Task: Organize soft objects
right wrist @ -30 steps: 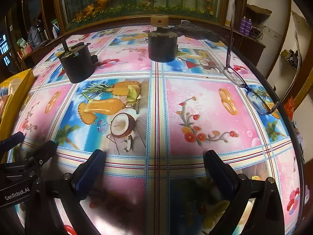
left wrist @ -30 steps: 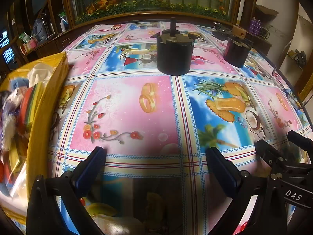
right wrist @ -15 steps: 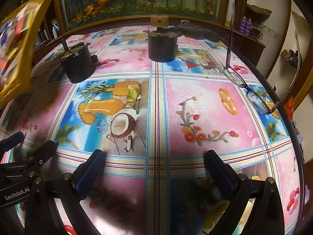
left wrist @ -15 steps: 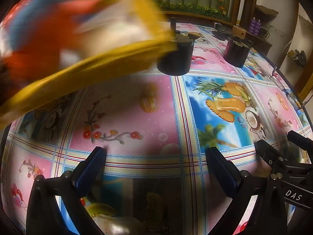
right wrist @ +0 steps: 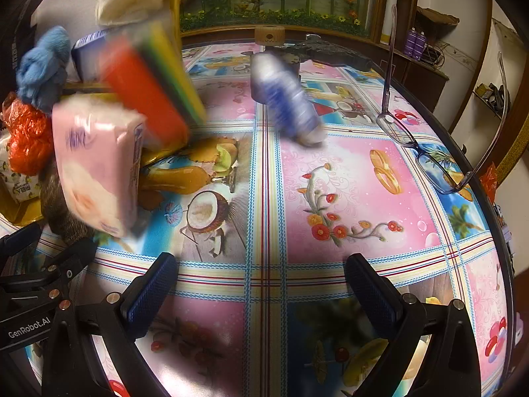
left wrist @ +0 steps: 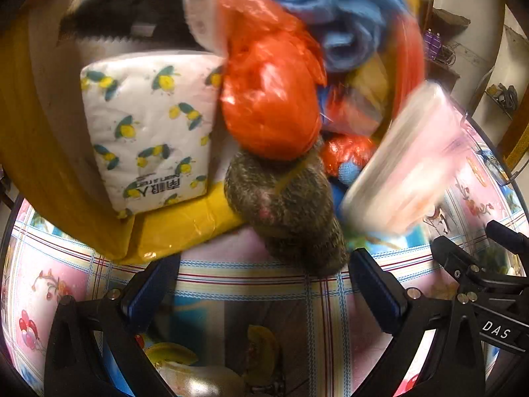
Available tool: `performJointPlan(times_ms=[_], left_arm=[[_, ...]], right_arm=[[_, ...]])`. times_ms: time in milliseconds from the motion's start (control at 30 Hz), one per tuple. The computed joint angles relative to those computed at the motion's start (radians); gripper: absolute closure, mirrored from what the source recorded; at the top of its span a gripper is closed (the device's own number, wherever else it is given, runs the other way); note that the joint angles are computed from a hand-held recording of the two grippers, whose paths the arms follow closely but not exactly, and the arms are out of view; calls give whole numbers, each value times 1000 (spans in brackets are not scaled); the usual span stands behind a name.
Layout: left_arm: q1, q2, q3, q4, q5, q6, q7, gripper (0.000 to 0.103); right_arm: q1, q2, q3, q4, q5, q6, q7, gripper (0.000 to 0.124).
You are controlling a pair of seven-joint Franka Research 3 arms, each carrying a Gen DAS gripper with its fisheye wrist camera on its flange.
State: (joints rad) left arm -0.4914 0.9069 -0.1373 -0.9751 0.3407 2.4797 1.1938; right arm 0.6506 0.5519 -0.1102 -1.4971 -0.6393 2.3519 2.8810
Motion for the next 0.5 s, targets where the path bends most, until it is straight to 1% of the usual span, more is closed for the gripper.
performJointPlan(times_ms=[200,500], left_arm=[[-6,13,3,15,1,-3,-3,0],[-6,-4,2,-13,6,7,-12,0]], right_arm=[[1,1,-1,0,1,0,0,22],[3,1,-1,1,1,-1,1,22]])
